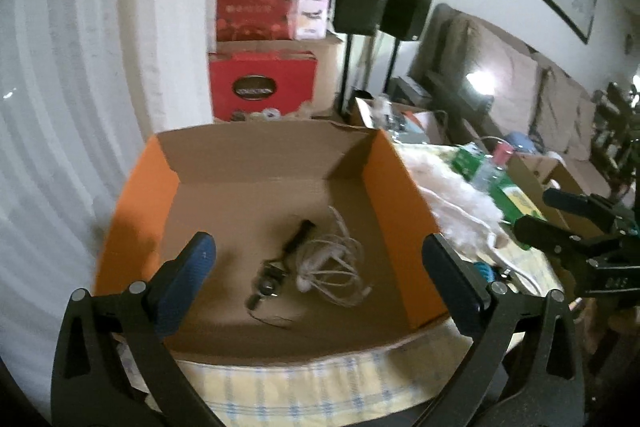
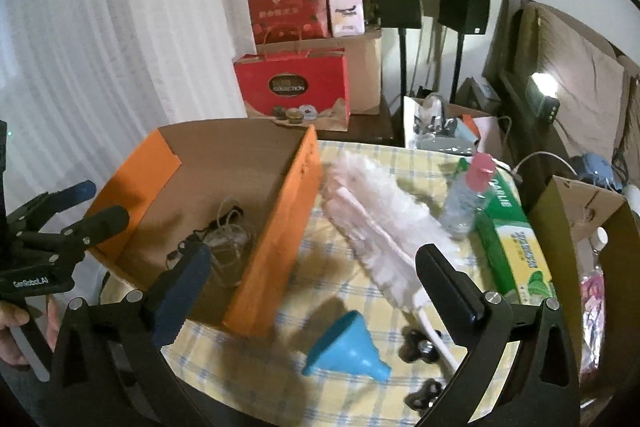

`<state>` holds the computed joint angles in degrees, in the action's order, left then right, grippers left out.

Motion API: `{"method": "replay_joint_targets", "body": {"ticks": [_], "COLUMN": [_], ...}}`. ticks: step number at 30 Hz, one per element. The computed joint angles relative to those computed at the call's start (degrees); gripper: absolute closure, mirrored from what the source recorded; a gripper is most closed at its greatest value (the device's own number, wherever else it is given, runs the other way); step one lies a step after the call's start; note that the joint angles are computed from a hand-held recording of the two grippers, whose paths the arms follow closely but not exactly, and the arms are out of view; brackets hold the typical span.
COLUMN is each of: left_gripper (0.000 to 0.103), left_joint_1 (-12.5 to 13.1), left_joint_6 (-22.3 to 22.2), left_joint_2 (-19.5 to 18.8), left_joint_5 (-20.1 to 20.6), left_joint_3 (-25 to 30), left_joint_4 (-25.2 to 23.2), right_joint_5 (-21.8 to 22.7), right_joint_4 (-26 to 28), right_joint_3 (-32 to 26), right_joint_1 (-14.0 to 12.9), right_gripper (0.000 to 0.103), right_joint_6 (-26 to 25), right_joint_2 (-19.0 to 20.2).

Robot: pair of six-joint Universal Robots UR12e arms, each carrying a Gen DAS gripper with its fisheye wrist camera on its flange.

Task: Organize objects
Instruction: 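Withdraw both tools from the orange box back over the table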

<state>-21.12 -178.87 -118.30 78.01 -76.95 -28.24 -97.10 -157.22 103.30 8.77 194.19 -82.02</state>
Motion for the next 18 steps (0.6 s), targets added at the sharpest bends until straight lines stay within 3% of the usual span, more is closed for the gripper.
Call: {"method": "replay_joint_targets", "body": {"ticks": [5, 12, 18], "left_gripper": [0.000, 0.000, 0.001], "left_joint_1": [-0.7, -1.0, -2.5], "left_joint_6": [0.7, 1.6, 4.2], "left_joint_2": [0.5, 0.6, 0.4], "left_joint_5": [-2.5, -12.0, -12.0], "left_joint_3": [-0.9, -1.1, -0.9], "left_joint_4": [1.2, -1.1, -2.3], "right_joint_5": [-2.0, -3.2, -3.9], "right_joint_4": [-0.6, -1.1, 0.3], "right_joint_3": [2.7, 6.6, 9.3], "right_joint_1": [-0.9, -2.8, -4.0], "right_gripper": [0.000, 0.000, 0.007], "right_joint_6": [-0.2, 1.7, 3.4], "right_joint_2": [-2.5, -6.0, -8.0]}}
